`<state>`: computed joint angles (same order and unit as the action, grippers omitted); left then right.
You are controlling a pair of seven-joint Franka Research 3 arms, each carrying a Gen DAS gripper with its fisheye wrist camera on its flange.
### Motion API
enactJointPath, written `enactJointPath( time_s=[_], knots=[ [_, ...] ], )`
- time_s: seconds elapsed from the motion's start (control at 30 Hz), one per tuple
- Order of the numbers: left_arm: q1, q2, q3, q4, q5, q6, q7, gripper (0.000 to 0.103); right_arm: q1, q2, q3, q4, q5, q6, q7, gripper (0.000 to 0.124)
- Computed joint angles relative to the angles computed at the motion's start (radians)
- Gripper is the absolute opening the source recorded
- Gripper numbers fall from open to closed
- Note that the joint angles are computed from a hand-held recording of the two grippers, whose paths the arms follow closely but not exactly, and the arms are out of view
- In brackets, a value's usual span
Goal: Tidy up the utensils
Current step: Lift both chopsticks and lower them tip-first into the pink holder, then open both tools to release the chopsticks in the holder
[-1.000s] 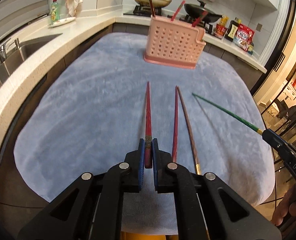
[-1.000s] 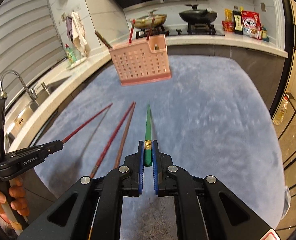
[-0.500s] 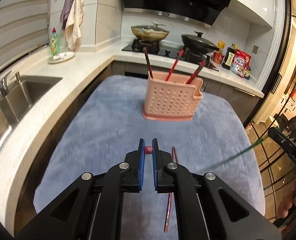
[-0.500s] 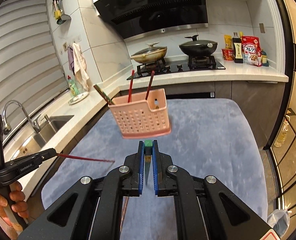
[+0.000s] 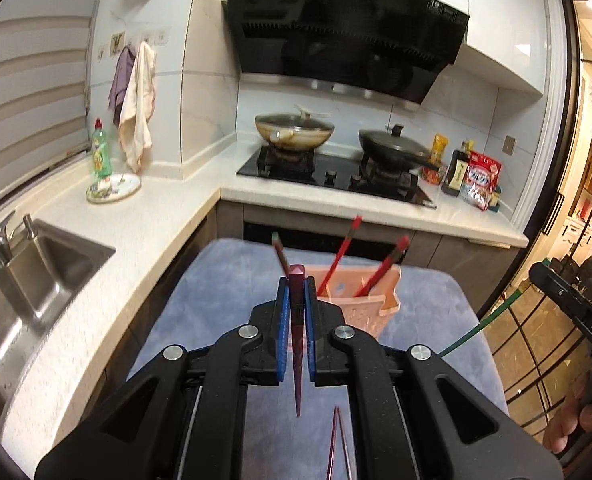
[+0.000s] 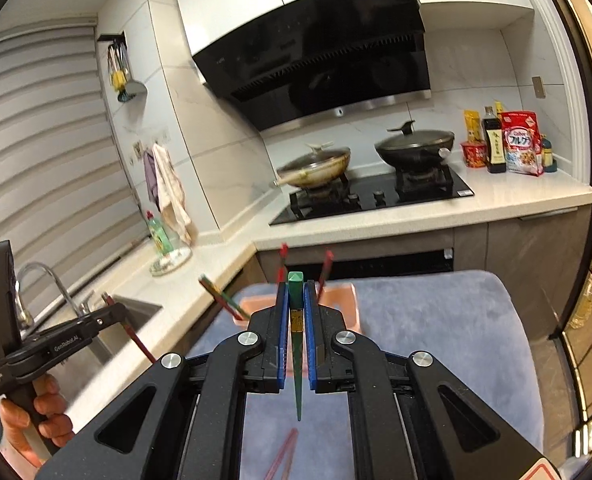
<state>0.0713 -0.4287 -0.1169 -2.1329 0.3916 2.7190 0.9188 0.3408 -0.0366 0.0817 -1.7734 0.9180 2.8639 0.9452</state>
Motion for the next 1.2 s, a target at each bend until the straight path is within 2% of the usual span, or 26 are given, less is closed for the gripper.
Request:
enactJointPath(
  time_s=[0.13, 0.27, 0.43, 0.6, 0.8, 1.2],
  knots=[
    [0.039, 0.073, -0.02, 0.12, 0.047, 0.033, -0.035, 0.007, -0.003, 0.096, 0.015, 0.149, -0.018, 0.018, 0.014, 0.007],
    [0.065, 0.149, -0.027, 0.229, 0.1, 0.064, -0.08, 0.007, -0.011, 0.215, 0.032, 0.322, -0.133, 0.026, 0.114, 0.007],
    [0.066, 0.25, -0.013, 0.344, 0.135, 0.09, -0.112, 0.007, -0.009, 0.368, 0.037, 0.53, -0.296, 0.019, 0.274, 0.007],
    [0.045, 0.32, 0.009, 0.397, 0.134, 0.088, -0.108, 0.007, 0.001, 0.514, 0.028, 0.726, -0.428, -0.04, 0.422, 0.007],
    [0.026, 0.375, 0.03, 0.404, 0.116, 0.089, -0.094, 0.007, 0.004, 0.597, 0.036, 0.798, -0.511, -0.084, 0.487, 0.007],
    [0.013, 0.414, 0.047, 0.359, 0.027, 0.091, -0.032, 0.007, 0.013, 0.638, 0.045, 0.75, -0.559, -0.133, 0.502, 0.008]
  ],
)
